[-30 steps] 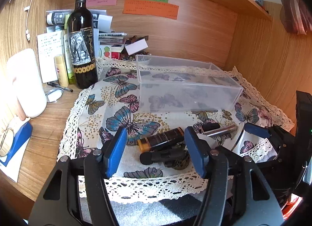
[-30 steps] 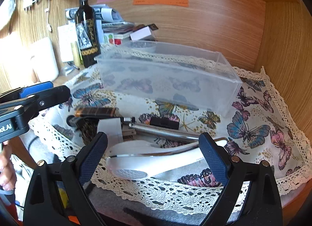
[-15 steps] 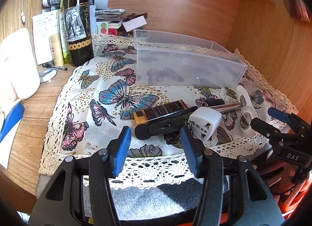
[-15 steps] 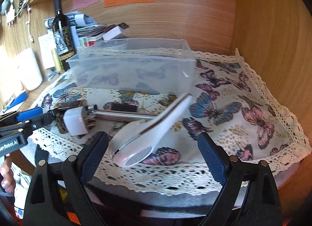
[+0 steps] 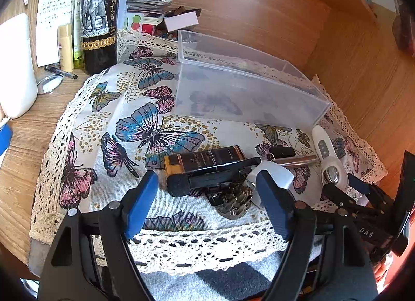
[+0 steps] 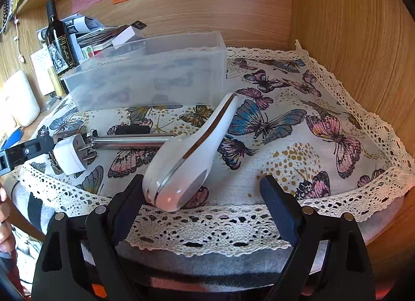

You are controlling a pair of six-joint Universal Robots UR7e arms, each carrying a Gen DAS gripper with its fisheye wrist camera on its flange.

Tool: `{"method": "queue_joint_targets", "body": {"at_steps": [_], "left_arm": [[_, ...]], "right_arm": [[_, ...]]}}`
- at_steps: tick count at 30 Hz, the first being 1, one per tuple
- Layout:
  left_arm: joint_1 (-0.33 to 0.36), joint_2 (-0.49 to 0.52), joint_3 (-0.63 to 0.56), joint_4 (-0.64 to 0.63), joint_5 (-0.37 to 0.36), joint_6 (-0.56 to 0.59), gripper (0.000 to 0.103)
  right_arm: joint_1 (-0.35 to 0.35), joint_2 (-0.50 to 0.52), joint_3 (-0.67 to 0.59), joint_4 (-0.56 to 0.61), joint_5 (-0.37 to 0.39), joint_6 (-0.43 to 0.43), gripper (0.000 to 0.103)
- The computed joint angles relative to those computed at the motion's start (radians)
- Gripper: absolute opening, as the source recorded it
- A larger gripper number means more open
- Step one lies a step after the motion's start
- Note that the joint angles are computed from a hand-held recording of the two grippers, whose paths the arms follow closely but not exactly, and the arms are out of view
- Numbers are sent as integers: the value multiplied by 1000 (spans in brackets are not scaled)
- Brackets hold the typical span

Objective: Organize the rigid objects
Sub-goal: 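Reach the right gripper to the white facial device and grasp it, then lift the white device with the right gripper, lower into the clear box, open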

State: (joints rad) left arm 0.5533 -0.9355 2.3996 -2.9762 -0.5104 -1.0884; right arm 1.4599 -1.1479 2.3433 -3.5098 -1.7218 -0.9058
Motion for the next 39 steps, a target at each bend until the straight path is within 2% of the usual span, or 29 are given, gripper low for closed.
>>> {"method": "queue_joint_targets", "body": {"at_steps": [3, 4, 6, 8, 9, 13, 16, 19, 20, 22, 23, 24, 26, 31, 34, 35, 36, 39], "left_arm": [[21, 4, -15, 16, -1, -14, 78], [24, 7, -18, 16, 1, -15, 78], [25, 15, -26, 33, 12, -22, 78], [23, 21, -30, 42, 22, -25, 75], [23, 26, -30, 33, 23, -20, 73], [22, 33, -22, -16, 17, 2, 67], [19, 28, -14, -25, 14, -1, 64], [3, 12, -6, 11, 31, -28, 57], [-4, 3, -5, 44, 43, -49, 54], [-14, -16, -3, 104, 64, -81, 40], [-12, -24, 0, 105, 54, -73, 21], [-6, -28, 6, 73, 37, -49, 18], [-1, -31, 15, 42, 25, -34, 18], [-11, -32, 18, 73, 24, -46, 19], [-34, -39, 16, 139, 39, -83, 46], [-45, -40, 17, 167, 52, -106, 60], [-56, -39, 17, 193, 67, -123, 66], [-62, -36, 8, 247, 76, -135, 67]], "right_arm": [[-2, 25, 6, -61, 0, -8, 85], [-2, 31, 7, -79, 0, -14, 79], [-3, 42, 14, -128, 1, -29, 66], [-2, 44, 13, -150, -5, -31, 42], [-5, 39, 11, -144, -3, -23, 37], [-25, -11, 2, -43, 42, 13, 35], [-26, -20, 13, -60, 54, 5, 34], [-28, -38, 24, -75, 78, -5, 34], [-29, -44, 27, -82, 86, -6, 34], [-28, -59, 34, -99, 105, -6, 33], [-28, -67, 35, -103, 115, -4, 33], [-28, -74, 35, -104, 126, -5, 33], [-27, -89, 37, -109, 145, -4, 33], [-12, -117, 31, -121, 182, -10, 32], [0, -124, 17, -124, 198, -11, 32], [4, -125, 10, -122, 201, -10, 32], [7, -124, -1, -110, 204, -8, 32], [17, -110, -33, -82, 194, 9, 31]]}}
